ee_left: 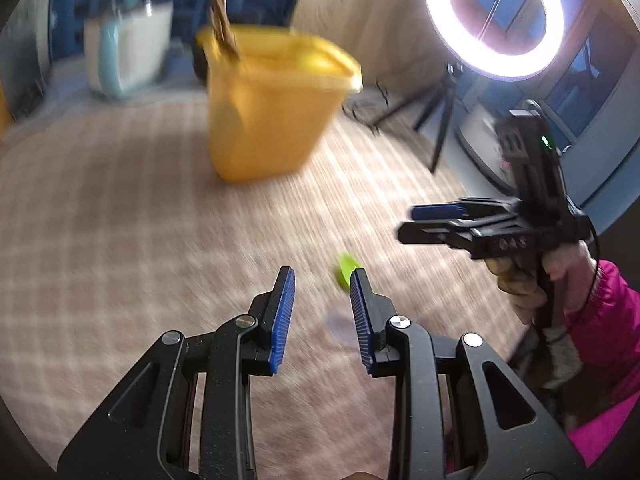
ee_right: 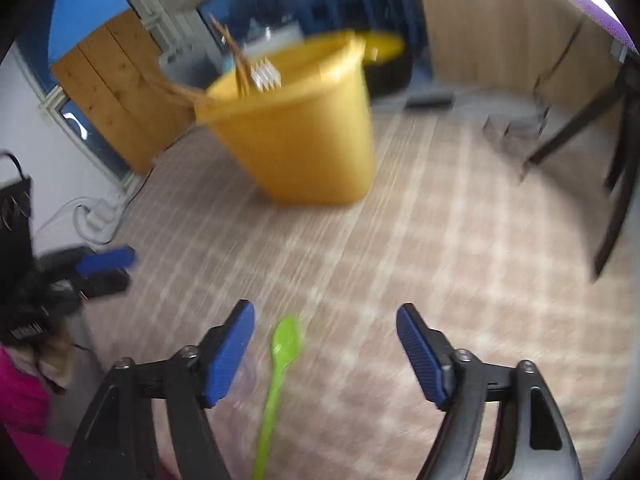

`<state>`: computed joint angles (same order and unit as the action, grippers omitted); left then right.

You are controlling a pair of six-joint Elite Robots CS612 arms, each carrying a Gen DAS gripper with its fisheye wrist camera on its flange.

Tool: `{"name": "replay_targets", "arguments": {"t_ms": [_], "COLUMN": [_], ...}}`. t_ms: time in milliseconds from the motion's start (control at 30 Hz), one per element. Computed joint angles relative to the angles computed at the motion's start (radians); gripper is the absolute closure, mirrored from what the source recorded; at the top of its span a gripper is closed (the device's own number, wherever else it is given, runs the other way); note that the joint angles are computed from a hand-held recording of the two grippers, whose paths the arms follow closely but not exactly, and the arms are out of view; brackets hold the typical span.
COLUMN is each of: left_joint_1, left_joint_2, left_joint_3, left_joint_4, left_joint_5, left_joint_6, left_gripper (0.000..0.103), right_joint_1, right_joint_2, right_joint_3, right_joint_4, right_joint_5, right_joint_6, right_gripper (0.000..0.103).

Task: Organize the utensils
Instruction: 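Move both open grippers back toward the green plastic spoon, then close the right gripper on the green spoon's handle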

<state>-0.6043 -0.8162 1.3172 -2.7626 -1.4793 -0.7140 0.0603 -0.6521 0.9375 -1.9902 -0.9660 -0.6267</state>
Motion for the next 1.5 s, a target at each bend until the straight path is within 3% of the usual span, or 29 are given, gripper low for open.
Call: {"name": "replay_targets", "arguments": {"t_ms": [67,133,233,500,667,767,933,967,1100,1300,1500], "left_joint_1": [0.002,0.004,0.001,-0.001,-0.002,-0.002,0.000,-0.001,-0.001,0.003,0.008], "left_joint_2": [0.012,0.027,0.038,0.052,0.051,0.049,0.052,0.052,0.064,0.086,0.109], "left_joint_3": [-0.003,-0.009,-0.016,-0.030,-0.031,-0.025,-0.022,-0.023,-0.042,-0.076,-0.100], "left_joint_4": [0.003,-0.001,0.018,0.043,0.051,0.048,0.047,0.049,0.064,0.093,0.093], "left_joint_5": [-0.043,-0.092,-0.095,-0.094,-0.089,-0.090,-0.100,-0.102,-0.108,-0.120,-0.150], "left_joint_6": [-0.033,-0.057,-0.060,-0.034,-0.014,-0.013,-0.013,-0.010,0.011,0.022,0.027], "left_gripper": [0.075,0.075,0.075,0.075,0.075,0.075,0.075,0.075,0.065,0.065,0.066], "right_joint_1": [0.003,0.006,0.010,0.028,0.047,0.068,0.096,0.098,0.096,0.074,0.056], "right_joint_2": [0.021,0.039,0.061,0.084,0.081,0.067,0.042,0.043,0.046,0.050,0.037], "right_joint_3": [-0.038,-0.065,-0.097,-0.129,-0.123,-0.096,-0.041,-0.041,-0.044,-0.051,-0.028], "right_joint_4": [0.104,0.170,0.240,0.268,0.232,0.172,0.052,0.046,0.056,0.092,0.061], "right_joint_5": [0.001,-0.005,-0.003,-0.020,-0.058,-0.116,-0.215,-0.221,-0.194,-0.136,-0.127], "right_joint_6": [-0.025,-0.033,-0.024,0.000,0.009,-0.001,-0.028,-0.031,-0.014,0.009,0.019], "right_gripper": [0.053,0.057,0.065,0.073,0.073,0.073,0.089,0.097,0.103,0.103,0.103]}}
